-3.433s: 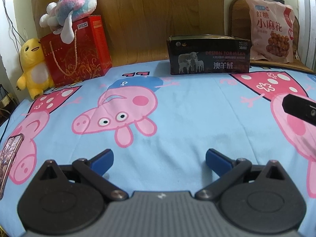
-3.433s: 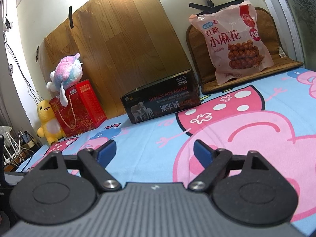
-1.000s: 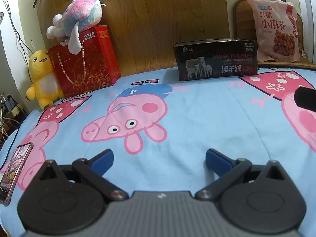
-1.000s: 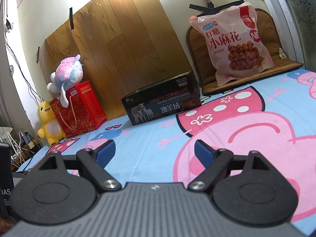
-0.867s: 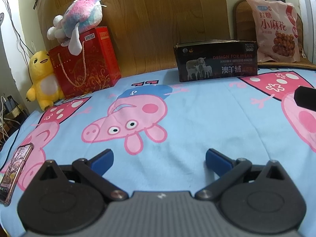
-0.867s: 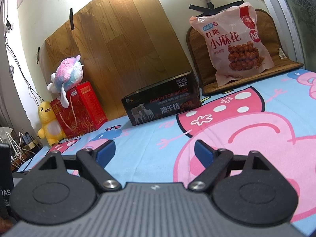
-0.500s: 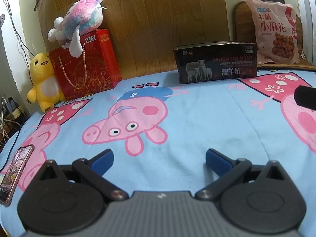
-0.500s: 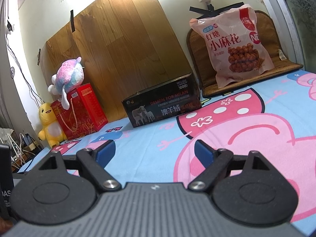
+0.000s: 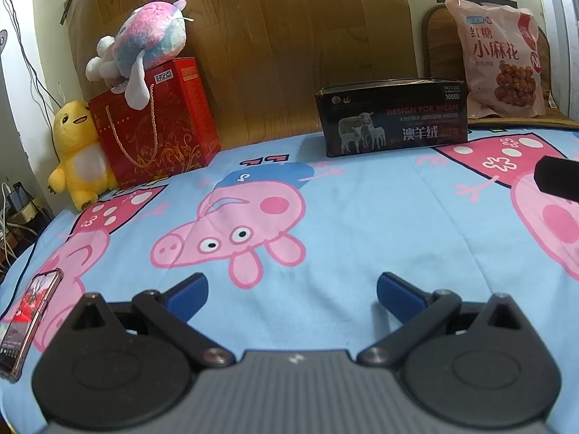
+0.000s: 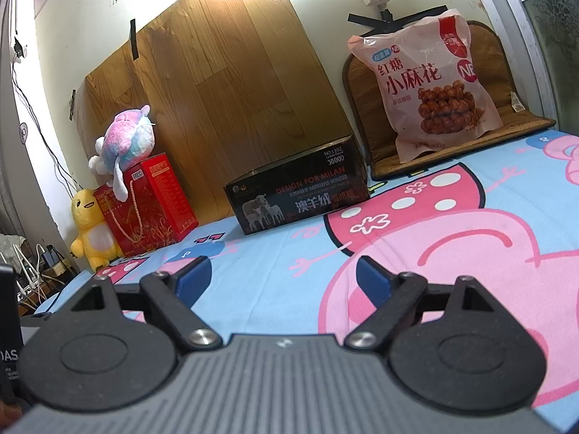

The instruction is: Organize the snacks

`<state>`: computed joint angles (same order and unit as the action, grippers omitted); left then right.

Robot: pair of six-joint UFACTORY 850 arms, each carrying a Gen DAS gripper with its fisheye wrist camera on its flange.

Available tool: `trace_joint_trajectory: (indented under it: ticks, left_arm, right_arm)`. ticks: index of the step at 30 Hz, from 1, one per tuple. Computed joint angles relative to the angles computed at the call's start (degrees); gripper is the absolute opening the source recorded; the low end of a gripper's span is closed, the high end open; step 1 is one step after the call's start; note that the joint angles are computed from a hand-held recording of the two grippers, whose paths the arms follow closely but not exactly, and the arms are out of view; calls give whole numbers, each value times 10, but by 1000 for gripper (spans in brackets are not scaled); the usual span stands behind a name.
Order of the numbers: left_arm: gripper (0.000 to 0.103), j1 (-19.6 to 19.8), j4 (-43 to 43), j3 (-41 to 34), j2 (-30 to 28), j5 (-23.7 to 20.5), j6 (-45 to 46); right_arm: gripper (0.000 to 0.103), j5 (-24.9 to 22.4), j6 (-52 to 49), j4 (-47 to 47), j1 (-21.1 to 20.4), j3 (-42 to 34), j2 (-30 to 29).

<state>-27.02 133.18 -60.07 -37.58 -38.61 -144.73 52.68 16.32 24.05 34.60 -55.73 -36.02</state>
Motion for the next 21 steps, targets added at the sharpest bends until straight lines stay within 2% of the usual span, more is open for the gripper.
trace_joint_trajectory:
  ticks: [21]
  left_arm:
    - [103, 4, 36, 7, 5, 4, -37]
  right_arm:
    - [89, 0, 0, -1, 0, -1, 0]
